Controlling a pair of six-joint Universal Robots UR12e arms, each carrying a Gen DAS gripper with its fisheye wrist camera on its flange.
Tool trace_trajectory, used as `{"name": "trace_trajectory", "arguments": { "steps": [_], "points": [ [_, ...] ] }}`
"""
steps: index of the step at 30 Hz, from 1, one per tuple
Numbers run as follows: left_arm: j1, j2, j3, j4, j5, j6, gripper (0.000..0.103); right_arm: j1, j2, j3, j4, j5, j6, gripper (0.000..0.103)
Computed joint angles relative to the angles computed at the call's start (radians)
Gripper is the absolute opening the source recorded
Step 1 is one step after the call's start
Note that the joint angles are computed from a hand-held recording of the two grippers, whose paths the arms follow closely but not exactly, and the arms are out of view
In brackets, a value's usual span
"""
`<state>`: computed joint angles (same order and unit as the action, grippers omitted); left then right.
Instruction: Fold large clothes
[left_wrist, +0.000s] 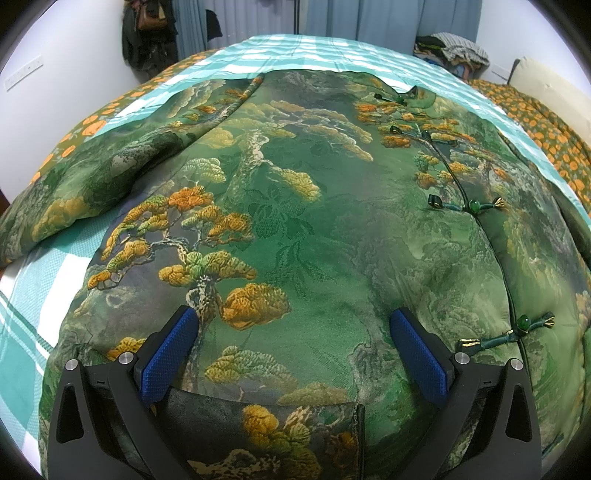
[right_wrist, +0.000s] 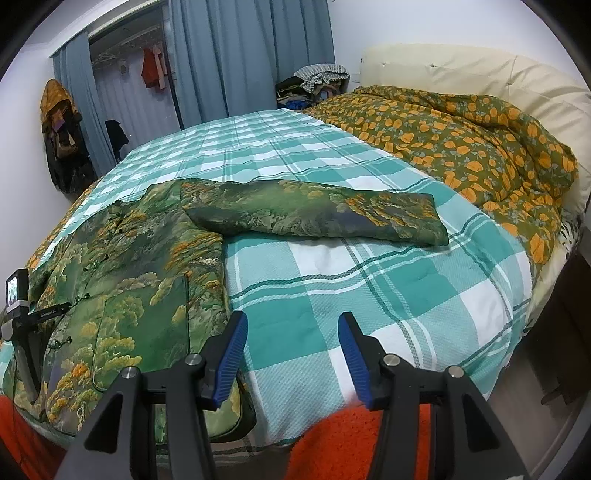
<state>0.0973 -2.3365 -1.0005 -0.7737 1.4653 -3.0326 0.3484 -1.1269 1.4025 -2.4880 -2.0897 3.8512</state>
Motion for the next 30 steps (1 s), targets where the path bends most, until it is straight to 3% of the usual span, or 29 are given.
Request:
{"name": "trace_trajectory", "arguments": {
  "steps": [21, 24, 30],
  "points": [
    [0.0, 0.0, 0.0, 0.0, -0.001, 0.0, 0.103, -0.007, -0.006, 0.006, 0.002, 0.008, 0.036, 0.052],
    [0.0, 0.0, 0.001, 0.0, 0.0, 0.0, 0.103, -0.018, -0.004, -0.001, 0.018, 0.04, 0.044, 0.052],
    [0.0, -0.001, 0.001, 0.0, 0.0, 0.0, 0.103, -0.094, -0.013, 0.029, -0.092, 0.181, 0.117, 0.052]
  ]
}}
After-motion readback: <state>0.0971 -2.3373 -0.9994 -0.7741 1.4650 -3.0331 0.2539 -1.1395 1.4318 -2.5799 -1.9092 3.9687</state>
